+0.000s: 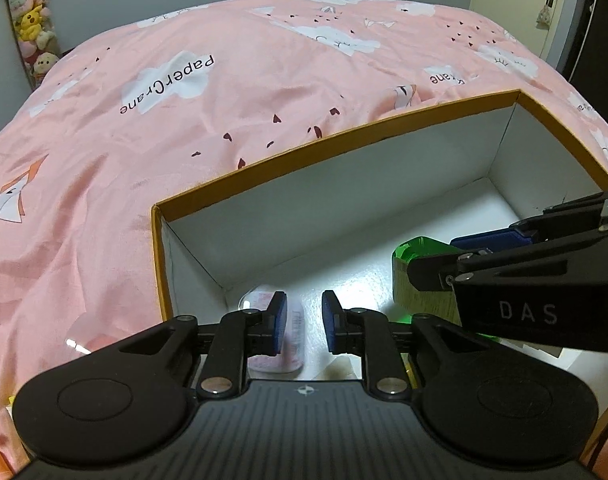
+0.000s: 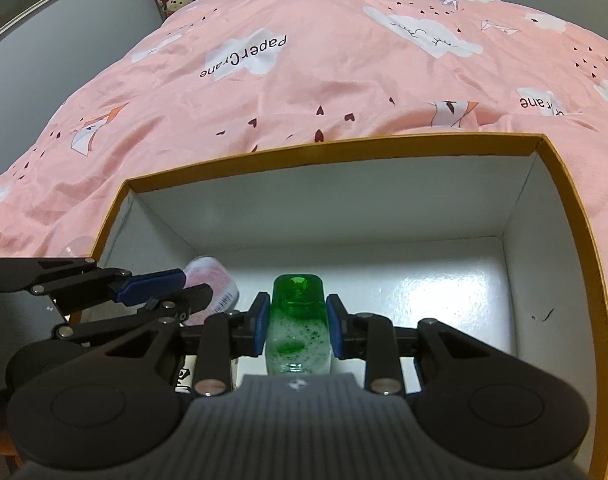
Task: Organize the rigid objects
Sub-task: 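Open both tools to release the tin and soap bottle inside the box, then lift both tools out of the orange box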
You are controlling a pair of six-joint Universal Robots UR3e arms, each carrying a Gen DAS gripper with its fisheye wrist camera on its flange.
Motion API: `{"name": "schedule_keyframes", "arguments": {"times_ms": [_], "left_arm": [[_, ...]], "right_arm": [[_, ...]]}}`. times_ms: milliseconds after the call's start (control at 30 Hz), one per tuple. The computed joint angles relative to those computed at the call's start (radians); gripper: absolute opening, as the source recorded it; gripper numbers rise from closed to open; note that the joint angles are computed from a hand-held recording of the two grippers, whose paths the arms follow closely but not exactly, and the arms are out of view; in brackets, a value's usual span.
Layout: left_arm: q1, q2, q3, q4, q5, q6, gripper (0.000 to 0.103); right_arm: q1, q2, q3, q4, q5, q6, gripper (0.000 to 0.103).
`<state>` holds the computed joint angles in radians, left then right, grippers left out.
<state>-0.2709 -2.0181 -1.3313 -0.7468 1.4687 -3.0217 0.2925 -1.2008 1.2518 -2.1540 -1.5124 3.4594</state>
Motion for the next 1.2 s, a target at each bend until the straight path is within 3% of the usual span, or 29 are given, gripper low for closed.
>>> {"name": "schedule_keyframes", "arguments": {"times_ms": [133, 400, 1000, 1200], "left_arm": [[0.005, 0.044, -0.066, 0.072, 0.014, -0.015, 0.049], [0.081, 0.144, -0.214, 0.206, -0.072, -0.108, 0.051], [0.093, 0.180, -0.270, 0.219, -0.101, -0.111, 0.051], [0.119, 0.298, -0.369, 0.231, -0.137, -0.038, 0.051]], "right_arm": [[-0.002, -0.004, 0.003, -0.002, -0.006, 0.008, 0.029], [0.002, 0.036, -0.035, 0.002, 0.004, 0.021, 0.029], [0.046, 0.058, -0.080, 0.049, -0.051, -0.001, 0.031], [0.064, -0.035, 0.039, -0.047, -0.063, 0.008, 0.043]]}}
